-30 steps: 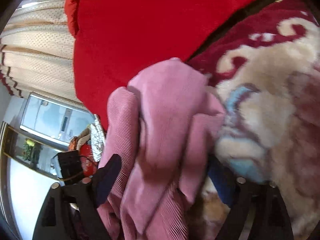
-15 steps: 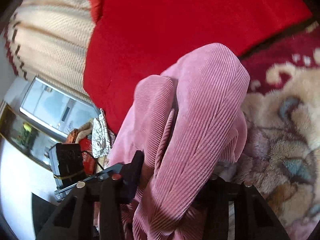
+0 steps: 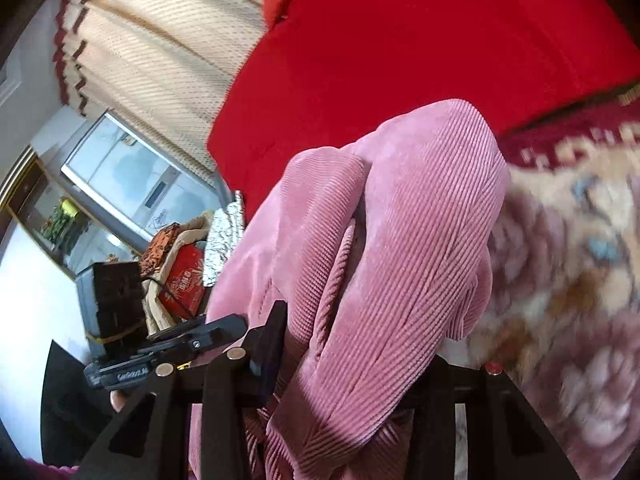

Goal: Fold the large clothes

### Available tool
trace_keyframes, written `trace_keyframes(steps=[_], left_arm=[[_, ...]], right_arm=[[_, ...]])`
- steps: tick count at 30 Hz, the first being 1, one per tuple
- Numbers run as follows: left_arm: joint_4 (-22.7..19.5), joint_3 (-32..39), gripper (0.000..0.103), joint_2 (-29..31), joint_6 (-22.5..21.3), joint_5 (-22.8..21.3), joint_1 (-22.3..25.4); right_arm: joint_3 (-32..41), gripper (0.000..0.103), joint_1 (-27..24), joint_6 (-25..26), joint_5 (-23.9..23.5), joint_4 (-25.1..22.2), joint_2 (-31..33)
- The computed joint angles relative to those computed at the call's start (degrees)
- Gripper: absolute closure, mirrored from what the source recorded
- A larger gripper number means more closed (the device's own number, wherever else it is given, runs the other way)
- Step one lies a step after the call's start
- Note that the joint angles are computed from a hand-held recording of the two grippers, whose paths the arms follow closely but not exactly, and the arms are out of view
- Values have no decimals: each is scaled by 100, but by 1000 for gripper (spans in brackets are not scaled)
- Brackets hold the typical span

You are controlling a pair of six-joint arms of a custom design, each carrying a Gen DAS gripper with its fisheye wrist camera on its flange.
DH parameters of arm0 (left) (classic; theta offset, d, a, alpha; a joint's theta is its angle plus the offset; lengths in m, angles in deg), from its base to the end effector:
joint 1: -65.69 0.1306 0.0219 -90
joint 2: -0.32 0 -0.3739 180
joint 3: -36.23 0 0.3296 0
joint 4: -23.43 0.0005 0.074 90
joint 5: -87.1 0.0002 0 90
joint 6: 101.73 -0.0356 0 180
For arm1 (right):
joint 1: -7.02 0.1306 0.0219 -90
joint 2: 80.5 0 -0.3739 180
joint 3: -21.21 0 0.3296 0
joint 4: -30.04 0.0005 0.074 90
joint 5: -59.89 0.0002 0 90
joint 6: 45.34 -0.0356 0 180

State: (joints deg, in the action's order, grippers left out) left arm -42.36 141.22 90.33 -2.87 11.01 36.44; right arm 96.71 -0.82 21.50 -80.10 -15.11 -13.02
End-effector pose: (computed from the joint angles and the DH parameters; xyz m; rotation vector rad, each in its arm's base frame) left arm 0.3523 -0.2077 0.5054 0.5517 2.4517 -0.5813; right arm 0.2832 -0.0120 0.4633 0.0923 2.1565 1.1109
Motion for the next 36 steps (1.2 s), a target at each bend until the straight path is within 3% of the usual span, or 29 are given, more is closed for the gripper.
trace_keyframes(steps=[2, 3, 4, 5, 7, 10, 13, 16, 20, 22, 24, 26, 27, 29, 34, 36], left_arm=[[-47, -204, 46, 266, 19, -503, -164], [191, -404, 45, 243, 97, -649, -209], [449, -559, 44, 142, 190, -724, -240], [419, -523, 44, 114, 199, -798, -279], [221, -367, 44, 83, 139, -1059, -367], [-32, -290, 44, -111, 20, -1540, -502], [40, -505, 44, -566, -112, -1589, -531], [78, -631, 43, -878, -129, -1586, -531], [-3, -723, 43, -815, 48, -1677, -652], [-113, -820, 42, -718, 129, -2036, -858], [316, -1185, 38, -811, 237, -2315, -1018], [434, -1225, 35, -796, 326, -2527, -1122], [374, -1164, 35, -761, 393, -2708, -1195], [259, -1056, 35, -764, 443, -2996, -1316], [105, -974, 35, -1058, 718, -3941, -1710], [103, -969, 27, -1268, 881, -4399, -1935]], right_arm=[[-322, 58, 117, 84, 402, 93, 24], [-497, 53, 196, 78, 667, 91, 123], [-644, 44, 186, 41, 685, 187, 162], [-851, 39, 131, -171, 635, 447, 97], [-738, 36, 52, -152, 667, 147, 43], [-463, 36, -162, 311, 789, -418, -136], [-65, 36, -399, 641, 1061, -927, -421], [236, 36, -569, 785, 1230, -1004, -679], [820, 45, -29, 982, 1551, -1076, -518], [976, 50, 331, 967, 1752, -1163, -200], [1022, 52, 739, 880, 2207, -1218, 202], [994, 58, 982, 957, 2843, -1463, 724], [911, 58, 951, 865, 2717, -1455, 980], [805, 58, 841, 688, 2537, -1195, 890], [979, 56, 993, 767, 3074, -1626, 368], [961, 53, 1089, 913, 3327, -1729, -96]])
